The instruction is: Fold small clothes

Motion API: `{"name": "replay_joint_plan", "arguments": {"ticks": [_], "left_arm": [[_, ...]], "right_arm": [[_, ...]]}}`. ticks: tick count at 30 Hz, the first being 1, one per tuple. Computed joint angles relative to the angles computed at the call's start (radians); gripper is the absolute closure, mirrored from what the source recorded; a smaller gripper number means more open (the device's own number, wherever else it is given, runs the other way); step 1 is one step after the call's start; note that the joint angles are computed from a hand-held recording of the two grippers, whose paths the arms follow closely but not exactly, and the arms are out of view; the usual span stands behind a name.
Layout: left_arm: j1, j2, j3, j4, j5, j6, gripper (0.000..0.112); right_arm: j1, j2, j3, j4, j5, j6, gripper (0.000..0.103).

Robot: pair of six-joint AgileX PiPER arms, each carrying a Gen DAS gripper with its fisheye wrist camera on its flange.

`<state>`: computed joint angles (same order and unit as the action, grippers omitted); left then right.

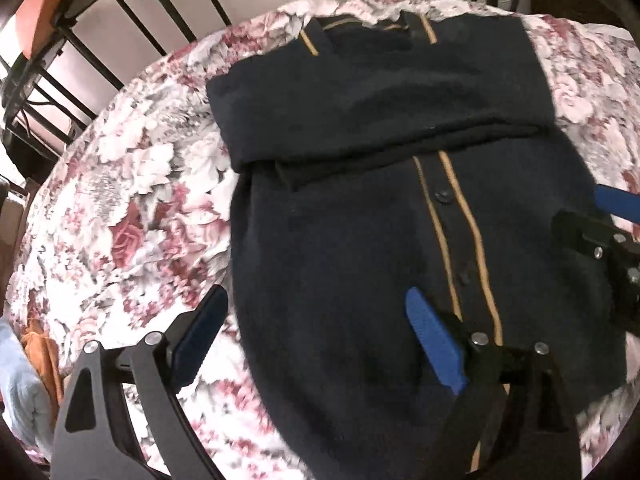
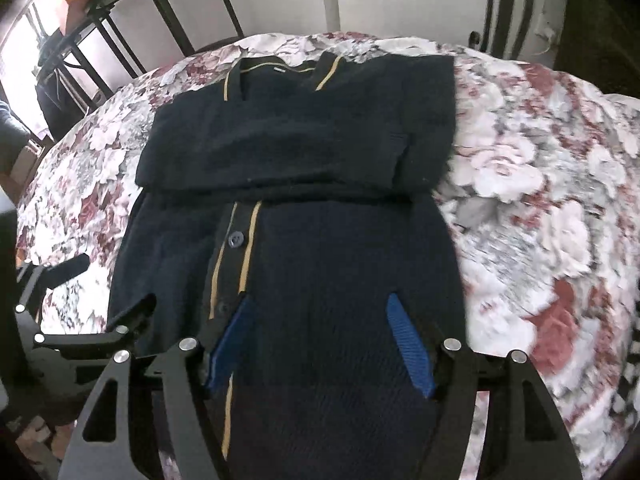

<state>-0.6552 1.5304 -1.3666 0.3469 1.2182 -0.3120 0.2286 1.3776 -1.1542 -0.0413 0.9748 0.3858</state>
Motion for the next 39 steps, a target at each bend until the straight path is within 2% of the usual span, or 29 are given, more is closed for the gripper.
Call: {"name": "replay_joint_plan", "arguments": {"ticks": [4, 8, 11, 18, 21, 24, 28, 30, 31, 32, 35, 37, 39], "left_arm": [[0.013, 0.067, -0.010, -0.010, -0.069, 0.017, 0.024], [0.046, 0.134, -0.018, -0.057, -0.125, 0.044, 0.024], [0.066, 0.175, -0.005, -0.073, -0.157, 0.045, 0.018], [0.107, 0.184, -0.019, -0.108, -0.188, 0.075, 0.016], [0.126, 0.172, -0.058, -0.101, -0.196, 0.076, 0.021], [0.191, 0.168, -0.142, -0.132, -0.242, 0.086, 0.021], [0.278, 0.288, -0.315, -0.165, -0.177, 0.079, 0.021], [0.316, 0.366, -0.388, -0.197, -0.108, 0.085, 0.021], [0.333, 0.414, -0.429, -0.223, -0.058, 0.105, 0.019], [0.353, 0.432, -0.434, -0.260, -0.049, 0.114, 0.018], [0.355, 0.429, -0.447, -0.252, -0.048, 0.104, 0.018], [0.329, 0.400, -0.435, -0.192, -0.083, 0.098, 0.019], [0.312, 0.380, -0.411, -0.155, -0.127, 0.103, 0.019]], "right_arm": [[0.038, 0.069, -0.011, -0.064, -0.061, 0.011, 0.033], [0.020, 0.122, 0.007, -0.061, -0.093, -0.004, 0.033], [0.006, 0.153, 0.030, -0.053, -0.124, -0.036, 0.031], [-0.018, 0.110, 0.024, -0.038, -0.154, -0.015, 0.030], [-0.062, 0.082, -0.007, -0.015, -0.191, -0.011, 0.030], [-0.099, 0.090, -0.047, -0.003, -0.243, -0.030, 0.030], [-0.145, 0.153, -0.082, -0.010, -0.239, -0.030, 0.030], [-0.178, 0.213, -0.098, 0.033, -0.191, -0.078, 0.030], [-0.185, 0.233, -0.102, 0.046, -0.191, -0.100, 0.030], [-0.177, 0.230, -0.088, 0.026, -0.208, -0.092, 0.030], [-0.122, 0.219, -0.110, -0.080, -0.188, -0.012, 0.030], [-0.130, 0.188, -0.100, -0.055, -0.212, -0.018, 0.030], [-0.140, 0.197, -0.106, -0.036, -0.189, -0.031, 0.030]]}}
